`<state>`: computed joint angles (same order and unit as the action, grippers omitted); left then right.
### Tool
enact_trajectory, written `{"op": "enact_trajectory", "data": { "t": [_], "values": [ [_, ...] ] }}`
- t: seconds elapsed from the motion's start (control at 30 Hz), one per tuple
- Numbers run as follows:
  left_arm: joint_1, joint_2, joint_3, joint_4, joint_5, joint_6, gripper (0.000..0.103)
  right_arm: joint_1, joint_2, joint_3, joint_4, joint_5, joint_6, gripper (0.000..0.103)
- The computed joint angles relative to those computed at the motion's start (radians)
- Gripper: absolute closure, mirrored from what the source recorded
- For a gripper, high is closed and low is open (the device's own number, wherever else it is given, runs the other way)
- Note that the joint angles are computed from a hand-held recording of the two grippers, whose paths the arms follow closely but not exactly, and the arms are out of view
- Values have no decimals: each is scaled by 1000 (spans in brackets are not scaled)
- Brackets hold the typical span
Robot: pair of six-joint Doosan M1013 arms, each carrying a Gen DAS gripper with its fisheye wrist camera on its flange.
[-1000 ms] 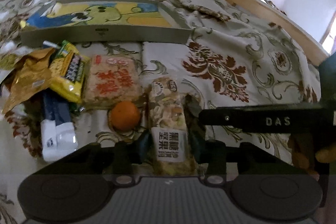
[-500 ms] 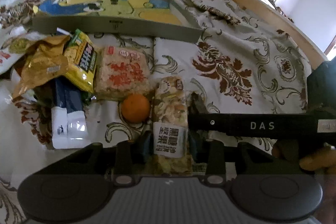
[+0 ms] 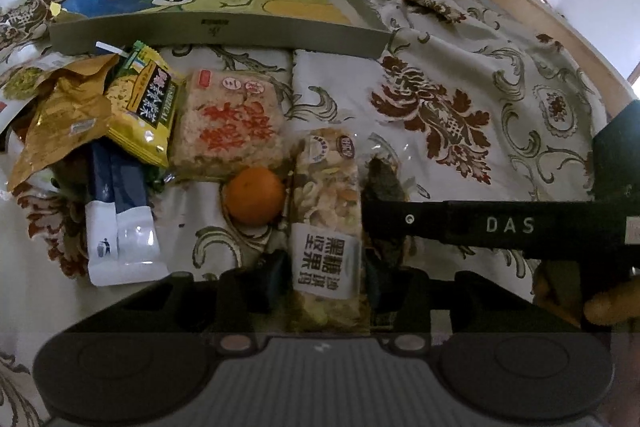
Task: Organize snacks
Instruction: 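Grasp the clear-wrapped nut bar with the left tool while the right tool grasps the dark stick snack, then carry the nut bar into the cartoon tray with the left tool while the right tool drops the stick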
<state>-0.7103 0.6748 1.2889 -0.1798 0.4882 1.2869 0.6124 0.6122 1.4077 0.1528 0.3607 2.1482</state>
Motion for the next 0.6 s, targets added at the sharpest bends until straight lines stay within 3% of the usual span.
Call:
{"op": "enact_trajectory", "data": {
  "t": [0.13,0.33,0.6],
  "values": [
    [1,-3,0,-12,2,-16,62,2,-2,15,10,-35,35,85],
    [2,-22,13,-12,10,-63,63,26,-18,18,-246,-39,247,87],
    [21,-48,40,-159,16,-40,63,19,-67,82,-436,-110,491,89]
  ]
}}
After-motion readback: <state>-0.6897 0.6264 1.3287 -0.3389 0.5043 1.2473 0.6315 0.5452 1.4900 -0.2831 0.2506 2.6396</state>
